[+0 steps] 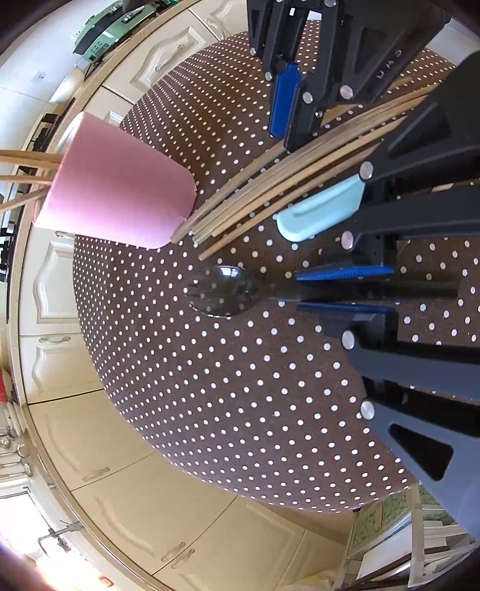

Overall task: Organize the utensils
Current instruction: 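Close the left tool on the black spoon handle while the right tool grasps a chopstick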

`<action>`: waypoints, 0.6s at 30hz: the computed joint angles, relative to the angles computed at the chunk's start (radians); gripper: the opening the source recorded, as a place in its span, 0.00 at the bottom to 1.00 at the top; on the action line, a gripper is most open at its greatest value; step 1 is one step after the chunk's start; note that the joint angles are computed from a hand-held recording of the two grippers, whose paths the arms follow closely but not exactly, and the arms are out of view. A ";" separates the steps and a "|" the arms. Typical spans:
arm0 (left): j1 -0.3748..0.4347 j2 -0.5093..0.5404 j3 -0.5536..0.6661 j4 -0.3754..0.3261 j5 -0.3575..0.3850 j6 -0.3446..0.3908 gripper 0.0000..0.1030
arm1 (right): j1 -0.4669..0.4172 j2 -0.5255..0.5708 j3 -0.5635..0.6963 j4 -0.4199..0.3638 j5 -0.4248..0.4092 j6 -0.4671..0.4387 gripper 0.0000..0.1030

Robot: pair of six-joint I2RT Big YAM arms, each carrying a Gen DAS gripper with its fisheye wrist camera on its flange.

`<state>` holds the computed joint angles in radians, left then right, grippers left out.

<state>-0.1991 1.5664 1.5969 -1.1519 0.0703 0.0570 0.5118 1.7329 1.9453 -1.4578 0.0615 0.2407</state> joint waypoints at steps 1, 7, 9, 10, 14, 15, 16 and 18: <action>-0.001 -0.002 -0.003 0.008 0.001 -0.008 0.11 | 0.003 -0.008 -0.010 0.011 0.006 -0.004 0.10; 0.004 -0.054 -0.071 0.053 0.008 -0.032 0.11 | 0.015 -0.055 -0.078 0.059 0.006 -0.015 0.06; 0.009 -0.072 -0.092 0.064 0.018 -0.032 0.11 | 0.019 -0.080 -0.109 0.085 0.005 -0.009 0.06; 0.010 -0.084 -0.106 0.073 0.019 -0.035 0.11 | 0.020 -0.093 -0.123 0.100 -0.001 -0.006 0.06; 0.027 -0.141 -0.167 0.115 0.034 -0.050 0.11 | 0.023 -0.174 -0.213 0.166 -0.009 -0.010 0.06; 0.030 -0.160 -0.183 0.131 0.036 -0.053 0.11 | 0.023 -0.197 -0.236 0.183 -0.009 -0.012 0.06; 0.031 -0.172 -0.193 0.139 0.038 -0.057 0.11 | 0.027 -0.224 -0.262 0.214 -0.005 -0.009 0.06; 0.040 -0.202 -0.211 0.151 0.068 -0.064 0.11 | 0.031 -0.277 -0.315 0.262 0.002 -0.006 0.06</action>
